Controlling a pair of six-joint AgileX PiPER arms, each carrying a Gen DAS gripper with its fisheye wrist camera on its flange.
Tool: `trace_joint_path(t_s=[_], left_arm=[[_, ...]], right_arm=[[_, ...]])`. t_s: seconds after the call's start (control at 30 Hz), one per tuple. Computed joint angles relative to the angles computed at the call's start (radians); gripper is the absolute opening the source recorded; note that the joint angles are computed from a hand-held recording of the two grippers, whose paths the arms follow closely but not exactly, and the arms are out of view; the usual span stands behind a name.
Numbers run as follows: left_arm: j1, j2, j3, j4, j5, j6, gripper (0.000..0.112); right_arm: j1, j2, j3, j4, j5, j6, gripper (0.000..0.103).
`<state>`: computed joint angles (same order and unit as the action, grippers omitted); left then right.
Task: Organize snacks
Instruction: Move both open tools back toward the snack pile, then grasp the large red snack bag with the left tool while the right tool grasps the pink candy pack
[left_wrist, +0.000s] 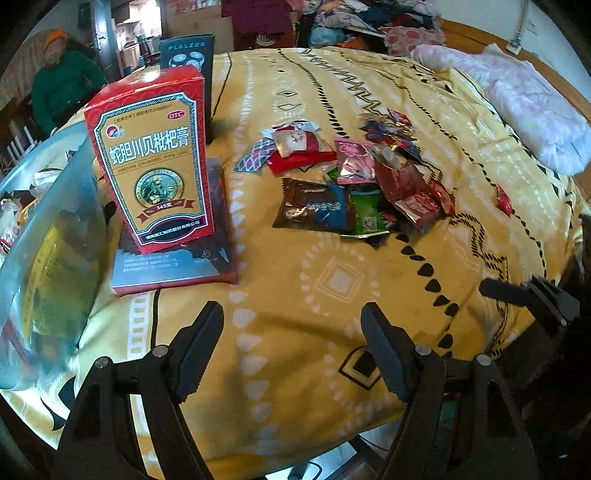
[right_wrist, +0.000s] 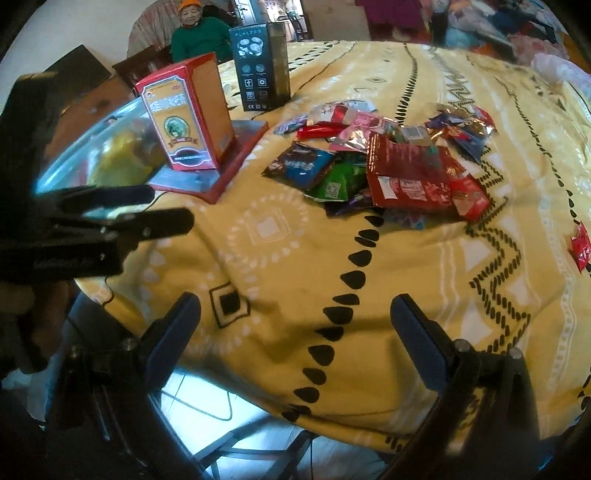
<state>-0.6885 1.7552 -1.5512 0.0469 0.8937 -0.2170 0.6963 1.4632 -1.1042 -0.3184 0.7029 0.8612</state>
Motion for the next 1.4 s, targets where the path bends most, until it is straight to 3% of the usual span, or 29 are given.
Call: trace_joint_path(t_s=[0.23,0.33,0.4,0.53,0.67,0.77,0.83,0.97,1.07,1.17,1.23,1.3,1.4], left_arm=[[-0.014,0.025,-0.017,0.009,0.005,-0.028,0.078],[-0.030,0.032,-0.024,0.016,0.004,-0.032,0.078],[-0.038,0.042,-0.035,0.014,0.006,-0.029,0.078],[-0.042,0.054,-0.043,0.007,0.008,-0.025,0.078],[-0.041,0.072,-0.052,-0.008,0.023,-0.019,0.078],[-0.043,0.074,-0.055,-0.006,0.028,-0.020,0.078],[-0.046,0.074,-0.057,0.004,0.036,-0.026,0.078],[-0.042,0.072,-0.053,0.017,0.049,-0.038,0.078],[-0.035,0.076,-0.055,0.017,0.055,-0.040,0.078],[-0.027,0.081,-0.058,0.000,0.056,-0.030,0.078],[-0.027,0.079,-0.052,-0.012,0.050,-0.022,0.078],[-0.026,0.078,-0.042,-0.031,0.043,-0.011,0.078],[-0.021,0.092,-0.041,-0.066,0.043,-0.003,0.078]], right_arm=[[-0.042,-0.060,0.079,-0.008,-0.036,0.009,0.102],[-0.162,-0.097,0.114,0.133,-0.089,-0.128,0.085],[-0.233,-0.108,0.122,0.184,-0.094,-0.183,0.067],[-0.414,-0.135,0.155,0.289,-0.137,-0.293,0.063],[-0.631,-0.041,0.097,0.446,-0.171,-0.483,0.063],[-0.732,0.115,-0.033,0.615,-0.159,-0.639,0.063],[-0.735,0.239,-0.168,0.633,-0.126,-0.650,0.063],[-0.702,0.478,-0.465,0.688,0.020,-0.701,0.065],[-0.643,0.526,-0.553,0.682,0.034,-0.711,0.065],[-0.579,0.513,-0.555,0.685,0.068,-0.784,0.065],[-0.538,0.454,-0.472,0.651,0.070,-0.822,0.065],[-0.534,0.370,-0.354,0.658,0.043,-0.864,0.065],[-0.531,0.271,-0.261,0.541,0.002,-0.787,0.065]])
